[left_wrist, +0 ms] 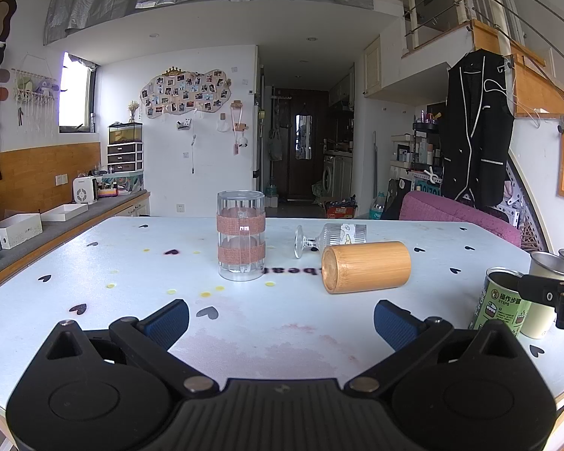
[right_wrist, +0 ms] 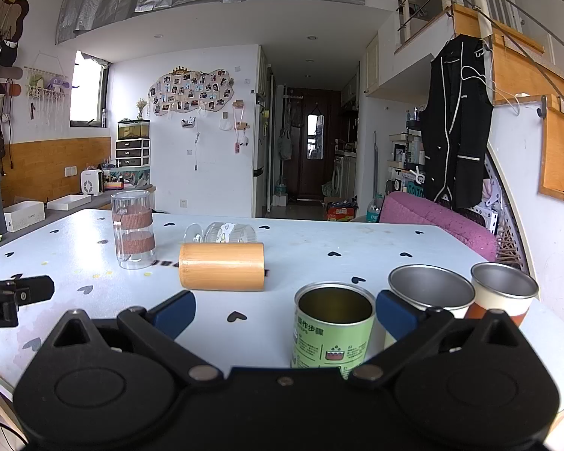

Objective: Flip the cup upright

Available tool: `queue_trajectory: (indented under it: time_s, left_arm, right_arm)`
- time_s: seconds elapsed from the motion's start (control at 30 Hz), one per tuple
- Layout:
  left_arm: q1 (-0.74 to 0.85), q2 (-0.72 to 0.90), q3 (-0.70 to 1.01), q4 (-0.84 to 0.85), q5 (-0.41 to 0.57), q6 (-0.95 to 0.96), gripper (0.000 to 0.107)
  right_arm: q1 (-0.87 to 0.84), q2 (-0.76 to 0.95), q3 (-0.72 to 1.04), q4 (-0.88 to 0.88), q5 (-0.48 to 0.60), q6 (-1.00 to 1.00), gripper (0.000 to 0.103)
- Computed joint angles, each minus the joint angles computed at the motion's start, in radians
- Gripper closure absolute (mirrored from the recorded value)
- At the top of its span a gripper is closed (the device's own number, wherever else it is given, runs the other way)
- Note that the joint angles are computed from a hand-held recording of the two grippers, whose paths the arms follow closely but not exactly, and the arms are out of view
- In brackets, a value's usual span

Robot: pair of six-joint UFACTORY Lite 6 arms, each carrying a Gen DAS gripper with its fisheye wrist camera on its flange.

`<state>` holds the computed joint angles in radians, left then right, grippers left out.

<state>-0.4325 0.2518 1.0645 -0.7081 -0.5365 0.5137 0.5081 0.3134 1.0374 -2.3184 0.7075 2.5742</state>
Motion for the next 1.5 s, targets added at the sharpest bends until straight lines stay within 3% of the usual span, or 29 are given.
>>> queue_trajectory:
  time_s: [1.33, 1.5]
  left_arm:
    - [-0.021, 0.031, 0.018, -0.013, -0.013, -0.003, 0.004]
    - [-0.01, 0.042, 0.026, 0.054, 0.026, -0.08, 0.004]
  right_arm:
    - [0.001, 0.002, 0.004, 0.003, -0.002, -0.003, 0.0]
    - [-0.001, 0.0, 0.002, -0.001, -0.003, -0.001, 0.0]
